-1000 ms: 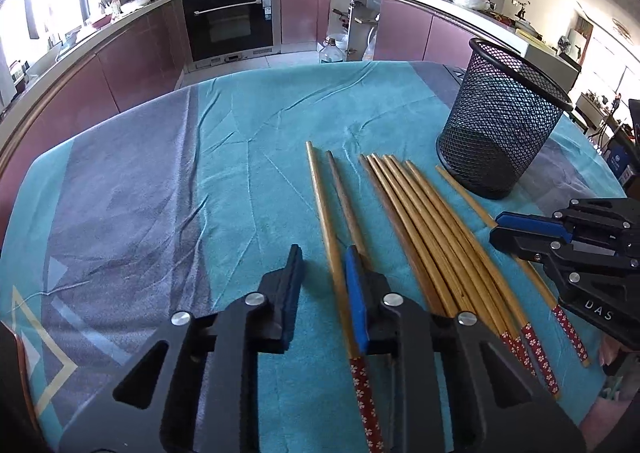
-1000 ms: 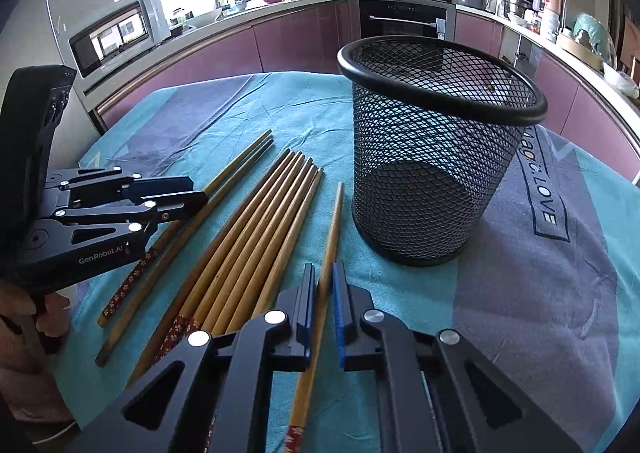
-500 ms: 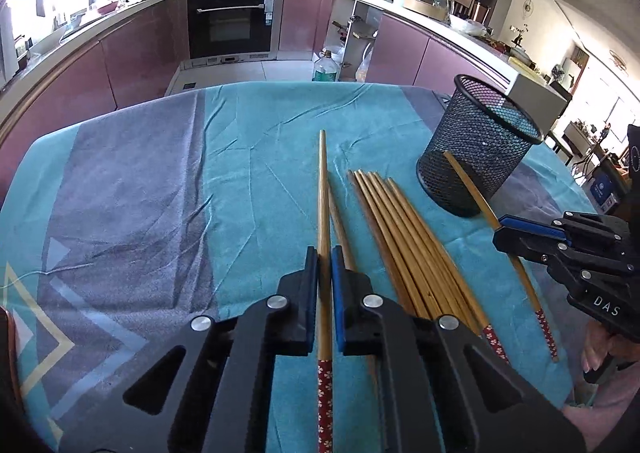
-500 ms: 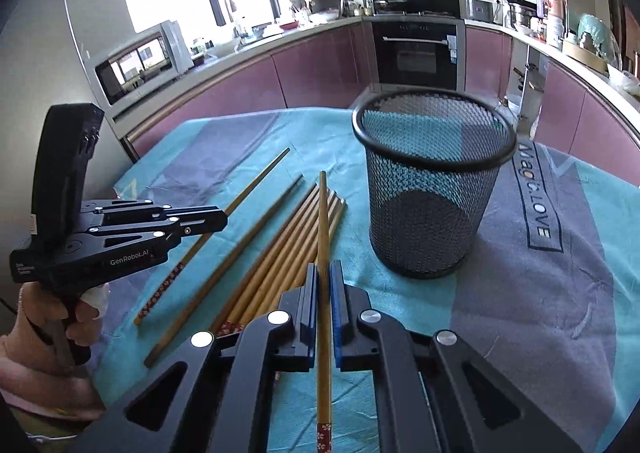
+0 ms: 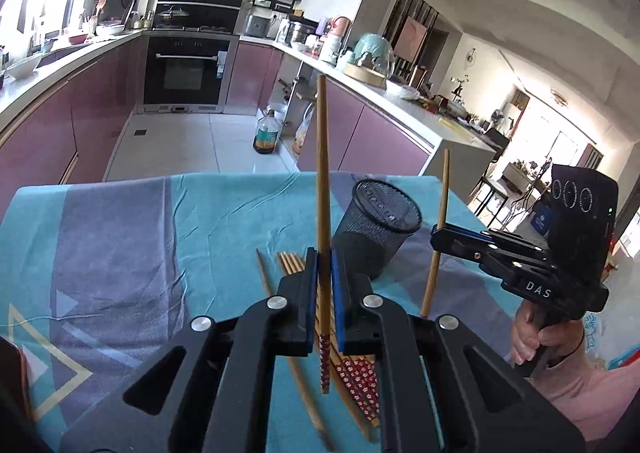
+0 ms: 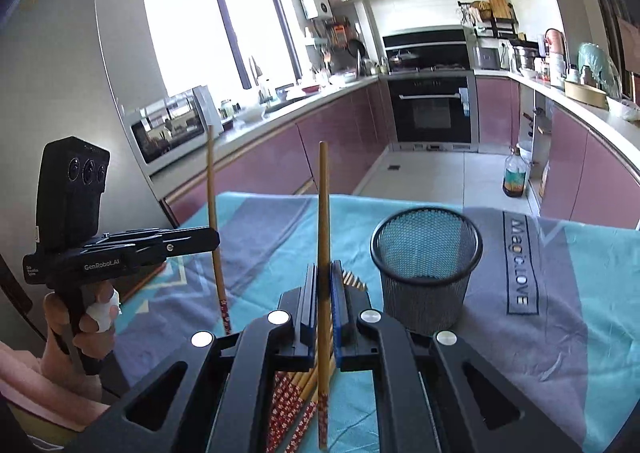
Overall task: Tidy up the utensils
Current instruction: 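Lift both held chopsticks upright and carry them over the black mesh cup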
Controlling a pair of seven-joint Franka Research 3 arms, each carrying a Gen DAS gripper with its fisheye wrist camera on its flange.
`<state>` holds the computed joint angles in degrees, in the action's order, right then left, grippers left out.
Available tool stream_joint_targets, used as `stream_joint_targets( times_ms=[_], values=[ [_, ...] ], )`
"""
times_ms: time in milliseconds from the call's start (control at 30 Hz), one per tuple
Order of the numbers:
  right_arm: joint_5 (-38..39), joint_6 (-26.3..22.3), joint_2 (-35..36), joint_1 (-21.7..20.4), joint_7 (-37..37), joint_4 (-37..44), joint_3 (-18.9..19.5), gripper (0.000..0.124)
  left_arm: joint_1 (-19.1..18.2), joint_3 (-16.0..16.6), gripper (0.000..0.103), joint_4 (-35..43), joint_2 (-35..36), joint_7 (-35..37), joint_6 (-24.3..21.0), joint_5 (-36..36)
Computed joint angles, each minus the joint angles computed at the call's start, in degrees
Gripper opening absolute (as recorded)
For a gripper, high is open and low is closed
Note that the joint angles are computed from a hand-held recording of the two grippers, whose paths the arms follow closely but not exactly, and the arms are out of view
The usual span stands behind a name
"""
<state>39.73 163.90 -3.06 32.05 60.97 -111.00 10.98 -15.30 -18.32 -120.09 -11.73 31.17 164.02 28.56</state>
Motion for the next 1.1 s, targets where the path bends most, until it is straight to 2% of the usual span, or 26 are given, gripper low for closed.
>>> stream_joint_targets(
  times_ms=[167, 333, 467, 633, 833, 900, 1100],
  values=[
    [4.16, 1.57, -0.76, 0.42, -4.38, 1.12, -0.50, 0.005, 1.29, -0.76, 0.007, 1.31, -1.31, -1.51, 2.94, 2.07],
    [3.81, 2.40, 0.11, -0.07, -4.91, 4.44, -0.69, 0.005, 1.60, -1.41, 0.007, 7.77, 1.86, -1.97, 2.64, 4.01],
    [5.26, 1.65, 1.55, -1.04, -6.60, 8.33, -1.18, 0.005, 1.60, -2.06, 0.007, 14.53, 5.86, -4.43, 1.18, 9.50],
    [6.15, 2.90, 3.07, -2.42, -7.68, 11.33, -1.15, 0.005, -1.76, -0.44, 0.007, 24.32, 12.24, -4.31, -2.78, 13.65],
    [1.32, 4.06, 5.63, -4.09, -3.30, 14.15, -1.17, 0.005, -6.66, 2.60, 0.007, 33.76, 19.66, -0.68, -5.81, 12.08],
    [-0.32, 2.88, 6.60, -4.66, -1.71, 15.03, -1.17, 0.005, -8.45, 3.80, 0.007, 36.20, 22.06, -0.77, -7.64, 13.38],
    [-10.25, -1.72, 9.80, -5.30, 6.23, 16.86, -1.65, 0.005, -10.85, 4.91, 0.007, 40.31, 27.13, 4.67, -11.61, 7.91]
  ],
)
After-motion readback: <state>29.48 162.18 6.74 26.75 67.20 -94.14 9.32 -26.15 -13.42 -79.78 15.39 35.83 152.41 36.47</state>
